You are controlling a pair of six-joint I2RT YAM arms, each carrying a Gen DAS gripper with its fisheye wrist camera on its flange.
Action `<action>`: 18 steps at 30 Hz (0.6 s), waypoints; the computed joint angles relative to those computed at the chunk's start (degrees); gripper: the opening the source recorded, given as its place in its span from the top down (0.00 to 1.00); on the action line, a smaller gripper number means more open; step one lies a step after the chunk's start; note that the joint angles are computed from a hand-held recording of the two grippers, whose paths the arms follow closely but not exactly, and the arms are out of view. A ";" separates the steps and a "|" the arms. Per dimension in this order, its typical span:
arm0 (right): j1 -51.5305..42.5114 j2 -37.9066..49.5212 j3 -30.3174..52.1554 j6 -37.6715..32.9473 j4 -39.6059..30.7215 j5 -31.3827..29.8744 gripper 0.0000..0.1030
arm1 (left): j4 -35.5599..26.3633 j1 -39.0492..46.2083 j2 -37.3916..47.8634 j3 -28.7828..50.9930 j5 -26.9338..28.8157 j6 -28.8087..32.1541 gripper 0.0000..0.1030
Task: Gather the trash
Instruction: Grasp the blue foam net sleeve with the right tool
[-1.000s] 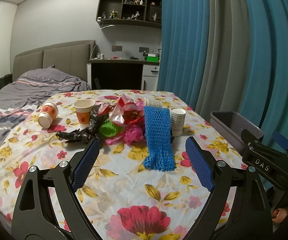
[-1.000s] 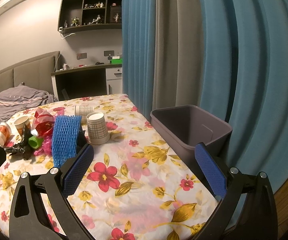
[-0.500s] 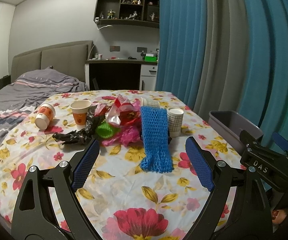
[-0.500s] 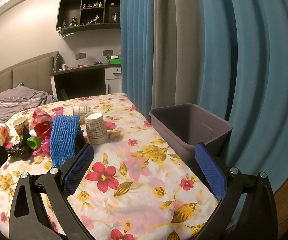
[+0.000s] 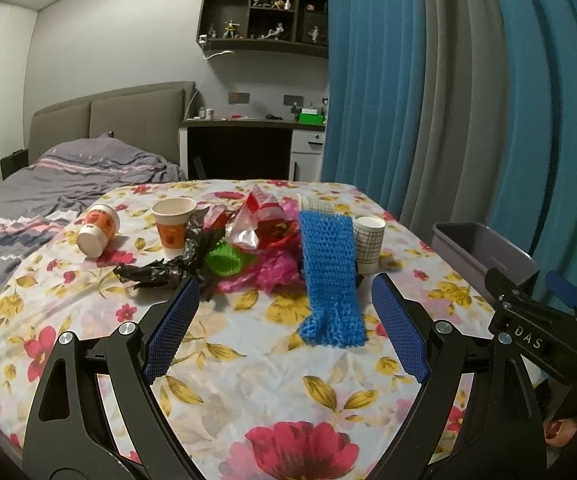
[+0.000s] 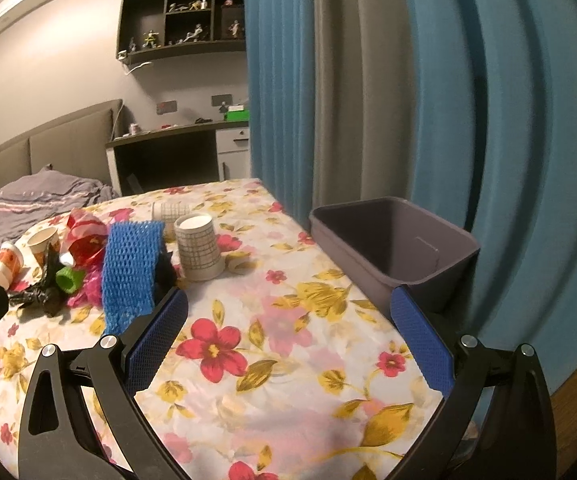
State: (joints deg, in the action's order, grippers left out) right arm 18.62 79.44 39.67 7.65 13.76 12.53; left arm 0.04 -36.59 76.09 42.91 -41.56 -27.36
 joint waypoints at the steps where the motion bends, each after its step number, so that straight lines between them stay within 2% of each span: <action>1: 0.15 0.47 0.20 0.03 0.21 -0.44 0.05 | -0.02 0.16 0.52 0.36 0.15 -0.13 0.16; 6: 1.38 4.13 2.13 0.07 0.94 -3.17 0.05 | 0.28 3.28 -4.35 -3.92 2.61 0.32 0.16; 11: 2.98 10.06 6.05 -0.24 0.90 -7.63 0.05 | 1.16 6.99 -5.30 -5.28 3.75 1.06 0.16; 16: 4.99 17.45 13.11 -1.56 -1.96 -11.56 0.05 | 1.48 11.96 -6.66 -5.91 5.94 1.66 0.16; 18: 5.85 21.13 17.00 -1.51 -4.05 -12.99 0.08 | 1.96 13.98 -7.20 -6.21 6.87 1.81 0.16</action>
